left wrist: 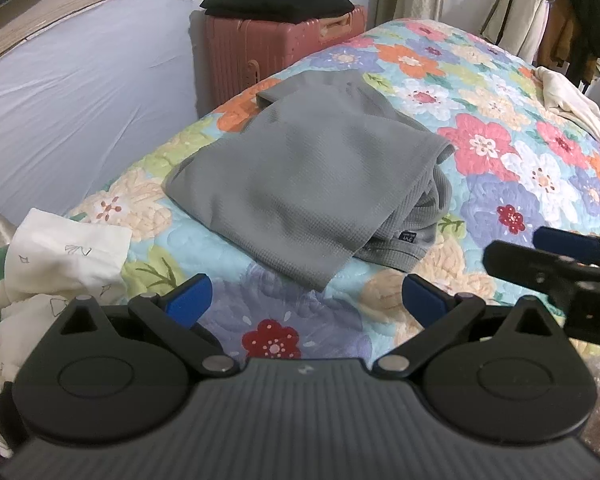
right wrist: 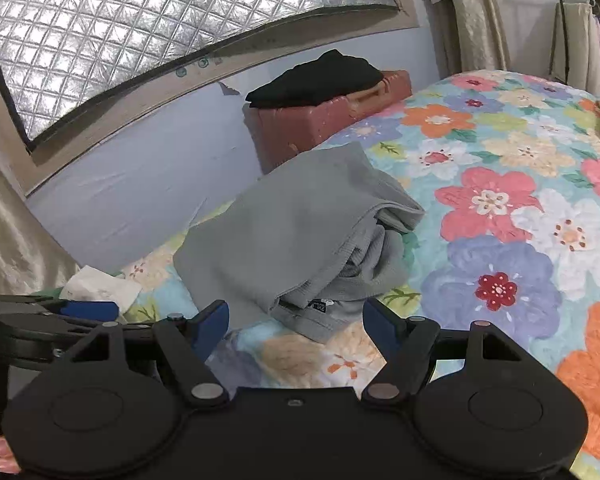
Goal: Fold clothes
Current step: 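Move both grippers toward the crumpled grey shirt on the bed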
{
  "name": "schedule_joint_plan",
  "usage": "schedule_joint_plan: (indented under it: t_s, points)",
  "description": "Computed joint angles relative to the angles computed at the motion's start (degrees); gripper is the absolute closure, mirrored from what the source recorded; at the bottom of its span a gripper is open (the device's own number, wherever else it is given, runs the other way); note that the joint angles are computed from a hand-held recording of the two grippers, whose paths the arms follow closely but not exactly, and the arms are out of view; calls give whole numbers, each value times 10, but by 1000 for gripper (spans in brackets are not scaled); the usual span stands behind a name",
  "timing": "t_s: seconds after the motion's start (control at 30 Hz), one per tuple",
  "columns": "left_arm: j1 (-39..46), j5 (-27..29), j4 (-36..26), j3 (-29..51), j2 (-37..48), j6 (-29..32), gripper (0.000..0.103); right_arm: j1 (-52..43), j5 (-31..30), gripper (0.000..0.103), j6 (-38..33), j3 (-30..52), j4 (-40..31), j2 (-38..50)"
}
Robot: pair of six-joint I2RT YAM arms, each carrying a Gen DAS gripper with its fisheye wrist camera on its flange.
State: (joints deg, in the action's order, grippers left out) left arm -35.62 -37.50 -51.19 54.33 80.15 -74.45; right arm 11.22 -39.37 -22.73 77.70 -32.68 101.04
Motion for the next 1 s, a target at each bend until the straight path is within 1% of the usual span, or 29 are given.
schedule_joint_plan:
  t_s: [0.1,0.13,0.17,0.2,0.23,0.3,0.4,0.53,0.7,1.0]
  points:
    - [5,-7,18,-8,-7,18,0,10,31,24,15,1,3,1]
    - [5,-8,24,-13,-13,20,0,-6,15,24,19,-21,26,-11]
    - [2,-10,29,-18,-21,19,0,-7,23,24,17,-16,13,-9]
    - [-1,-12,33,-23,-28,18,0,-7,28,24,15,7,-17,3]
    - [-4,-15,28,-21,-29,12,0,-6,35,24,15,26,-43,9]
    - [-19,-27,11,-8,-22,-3,0,-5,44,24,18,32,-74,-2]
    - [-9,-17,14,4,-20,14,0,-13,35,24,8,76,-145,18]
    - [-7,-7,24,2,-22,22,0,-20,24,24,17,101,-183,34]
    - [-9,-8,15,11,-16,21,0,-24,18,24,3,114,-210,36]
    - [-6,4,26,6,-20,30,0,-29,24,24,0,116,-203,34]
